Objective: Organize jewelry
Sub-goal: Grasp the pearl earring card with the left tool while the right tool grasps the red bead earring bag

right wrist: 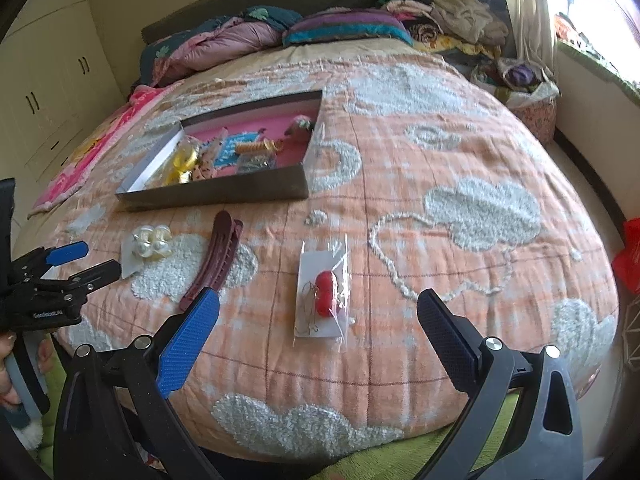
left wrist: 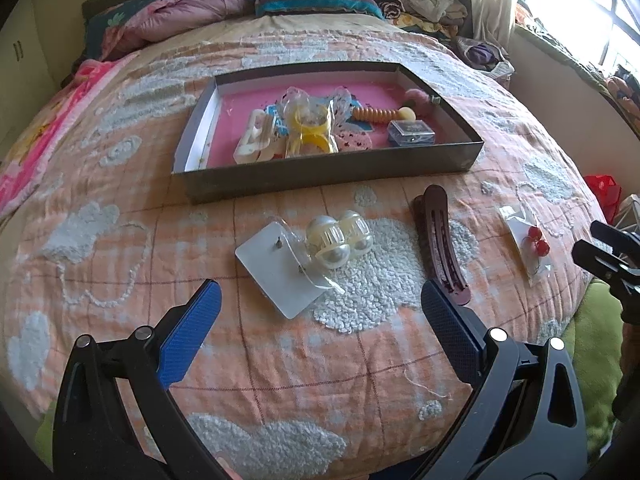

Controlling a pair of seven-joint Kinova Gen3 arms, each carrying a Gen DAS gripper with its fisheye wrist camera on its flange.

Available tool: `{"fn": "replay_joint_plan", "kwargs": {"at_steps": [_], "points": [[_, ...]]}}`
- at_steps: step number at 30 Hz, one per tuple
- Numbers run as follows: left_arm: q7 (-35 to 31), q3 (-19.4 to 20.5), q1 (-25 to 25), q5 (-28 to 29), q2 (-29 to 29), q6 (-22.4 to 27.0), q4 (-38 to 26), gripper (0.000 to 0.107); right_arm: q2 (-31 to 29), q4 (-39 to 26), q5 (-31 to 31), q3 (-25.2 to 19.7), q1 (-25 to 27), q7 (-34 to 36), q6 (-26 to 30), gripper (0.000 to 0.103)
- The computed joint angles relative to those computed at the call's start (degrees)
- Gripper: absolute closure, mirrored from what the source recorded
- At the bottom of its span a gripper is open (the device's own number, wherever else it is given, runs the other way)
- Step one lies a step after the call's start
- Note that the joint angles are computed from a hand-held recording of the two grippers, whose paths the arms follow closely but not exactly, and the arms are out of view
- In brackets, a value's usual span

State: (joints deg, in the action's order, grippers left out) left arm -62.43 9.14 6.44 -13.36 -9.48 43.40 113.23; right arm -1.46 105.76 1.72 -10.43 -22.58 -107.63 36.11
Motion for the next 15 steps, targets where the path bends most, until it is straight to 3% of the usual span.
{"fn": "replay_joint_plan", "kwargs": {"at_steps": [10, 11, 12, 15], "points": [[-5.5, -3.4, -1.2, 6.5, 1.0, -1.4, 0.1, 0.015, 6.2, -2.1, -0.8, 1.2, -0.2, 0.6, 1.1, 0.006], [-5.7, -3.3, -1.2, 6.7, 1.5, -1.7, -0.1, 0.018, 6.6, -2.0, -1.2, 1.2, -0.1, 1.0, 0.9, 0.010], [-5.8, -3.1, -1.2, 6.7, 1.9, -1.8, -0.4, 0.019, 6.9, -2.0, -1.5, 1.2, -0.2, 1.3, 1.0, 0.022], [-5.3, -2.4, -0.9, 6.4, 4.0, -2.1, -1.5, 0.031, 7.5, -1.8, -1.2, 1.4, -0.6, 1.0, 0.8, 0.033]]}}
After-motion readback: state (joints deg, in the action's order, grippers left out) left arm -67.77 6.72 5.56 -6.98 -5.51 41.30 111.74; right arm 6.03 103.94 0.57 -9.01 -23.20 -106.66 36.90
